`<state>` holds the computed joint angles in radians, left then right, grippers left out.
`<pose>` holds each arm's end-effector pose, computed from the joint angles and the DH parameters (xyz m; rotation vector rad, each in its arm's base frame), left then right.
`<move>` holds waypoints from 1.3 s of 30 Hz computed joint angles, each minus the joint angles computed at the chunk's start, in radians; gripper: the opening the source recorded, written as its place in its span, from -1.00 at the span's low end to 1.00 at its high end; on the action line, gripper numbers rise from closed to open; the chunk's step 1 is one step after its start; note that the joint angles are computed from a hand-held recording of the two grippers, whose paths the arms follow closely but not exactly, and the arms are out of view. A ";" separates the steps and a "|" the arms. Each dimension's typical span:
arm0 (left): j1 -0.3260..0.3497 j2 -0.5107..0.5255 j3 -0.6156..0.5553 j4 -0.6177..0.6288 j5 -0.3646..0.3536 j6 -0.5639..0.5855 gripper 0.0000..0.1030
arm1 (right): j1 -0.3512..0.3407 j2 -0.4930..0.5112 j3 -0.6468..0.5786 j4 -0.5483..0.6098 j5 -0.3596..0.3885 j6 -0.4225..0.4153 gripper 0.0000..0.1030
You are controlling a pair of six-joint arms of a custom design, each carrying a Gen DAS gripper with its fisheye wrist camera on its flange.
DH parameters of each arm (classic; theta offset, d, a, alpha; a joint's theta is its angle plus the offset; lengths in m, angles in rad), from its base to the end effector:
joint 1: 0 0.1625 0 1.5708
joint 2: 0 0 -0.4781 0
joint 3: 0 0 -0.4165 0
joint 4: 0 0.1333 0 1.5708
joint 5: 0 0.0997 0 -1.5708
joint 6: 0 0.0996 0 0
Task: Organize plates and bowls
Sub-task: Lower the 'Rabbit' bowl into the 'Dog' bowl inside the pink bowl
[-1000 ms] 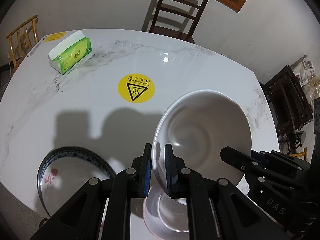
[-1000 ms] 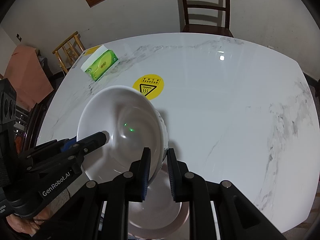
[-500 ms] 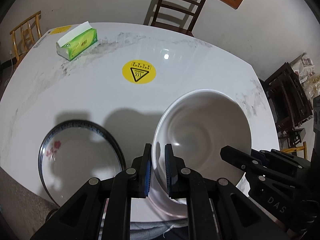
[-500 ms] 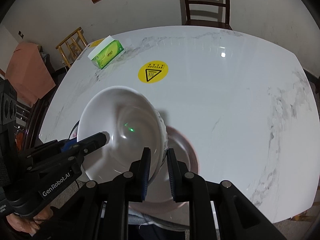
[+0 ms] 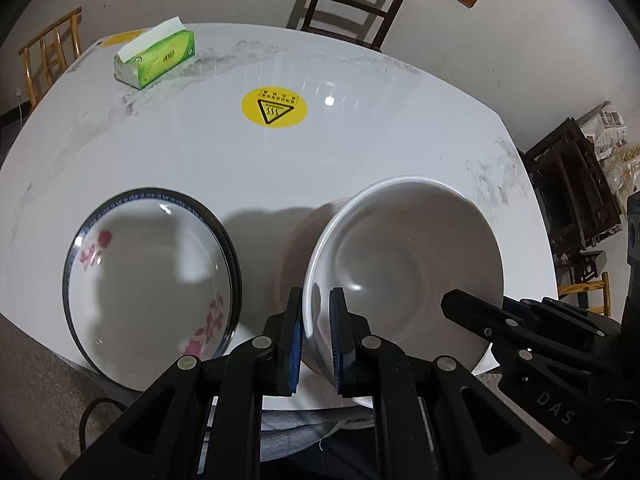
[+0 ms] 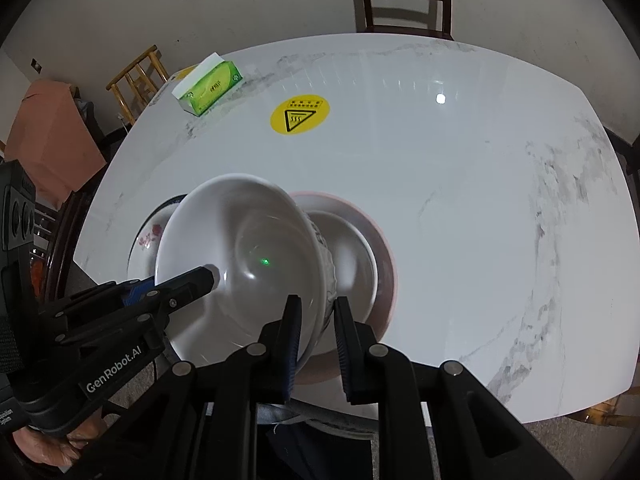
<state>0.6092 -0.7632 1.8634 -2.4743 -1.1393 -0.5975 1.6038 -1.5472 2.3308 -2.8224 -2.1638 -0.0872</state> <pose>-0.4038 -0.4951 0.0135 0.5442 2.6351 -0.2256 0.0919 -0.4298 0.3177 -0.0313 -2.4881 0.5708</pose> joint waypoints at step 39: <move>0.018 0.077 -0.036 0.008 -0.009 0.011 -0.82 | -0.074 0.050 -0.011 -0.019 0.001 -0.001 -0.62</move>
